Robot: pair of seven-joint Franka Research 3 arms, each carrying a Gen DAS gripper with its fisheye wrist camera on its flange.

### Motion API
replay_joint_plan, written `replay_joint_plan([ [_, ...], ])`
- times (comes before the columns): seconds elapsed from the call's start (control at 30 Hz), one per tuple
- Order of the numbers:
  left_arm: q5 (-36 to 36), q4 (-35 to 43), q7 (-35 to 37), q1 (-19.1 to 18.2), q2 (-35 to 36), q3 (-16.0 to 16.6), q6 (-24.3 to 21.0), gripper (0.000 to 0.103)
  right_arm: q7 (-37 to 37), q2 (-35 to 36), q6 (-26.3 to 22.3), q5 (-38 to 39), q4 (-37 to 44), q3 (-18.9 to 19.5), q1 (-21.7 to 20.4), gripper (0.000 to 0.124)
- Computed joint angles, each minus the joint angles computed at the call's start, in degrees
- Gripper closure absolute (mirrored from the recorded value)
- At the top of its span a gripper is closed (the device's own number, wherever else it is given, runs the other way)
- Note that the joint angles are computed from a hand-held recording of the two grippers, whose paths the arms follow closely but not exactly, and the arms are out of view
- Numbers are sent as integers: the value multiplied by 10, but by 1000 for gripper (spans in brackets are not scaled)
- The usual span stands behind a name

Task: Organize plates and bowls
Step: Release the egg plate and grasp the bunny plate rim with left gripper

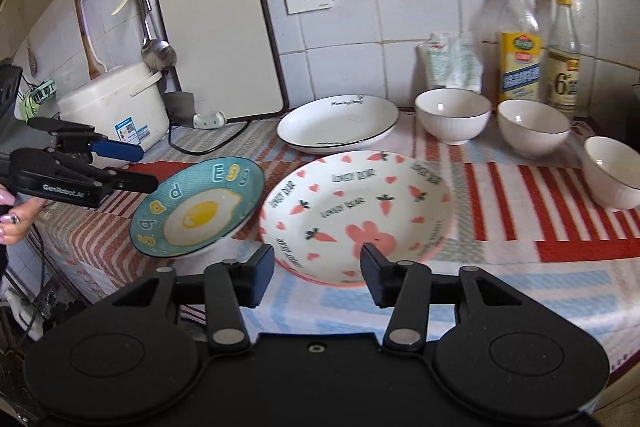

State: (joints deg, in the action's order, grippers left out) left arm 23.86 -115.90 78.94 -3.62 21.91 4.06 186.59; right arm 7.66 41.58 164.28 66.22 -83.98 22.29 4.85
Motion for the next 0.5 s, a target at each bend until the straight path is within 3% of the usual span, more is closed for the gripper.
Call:
replay_joint_plan([
  [0.07, 3, 18, 17, 20, 2, -39, -30, 39, -30, -10, 5, 16, -14, 9, -16, 65],
  [0.17, 19, 55, -4, -30, 20, -6, -68, 38, -88, -17, 13, 51, -25, 19, -35, 63],
  [0.3, 2, 120, 37, 16, 59, -78, -126, 26, -210, -12, 21, 136, -22, 35, -57, 58],
  [0.43, -15, 201, 60, 18, 112, -95, -174, 23, -337, 10, 3, 231, 2, 43, -70, 56],
  [0.5, -19, 251, 59, 8, 144, -89, -205, 23, -331, 25, 1, 222, 23, 20, -51, 55],
])
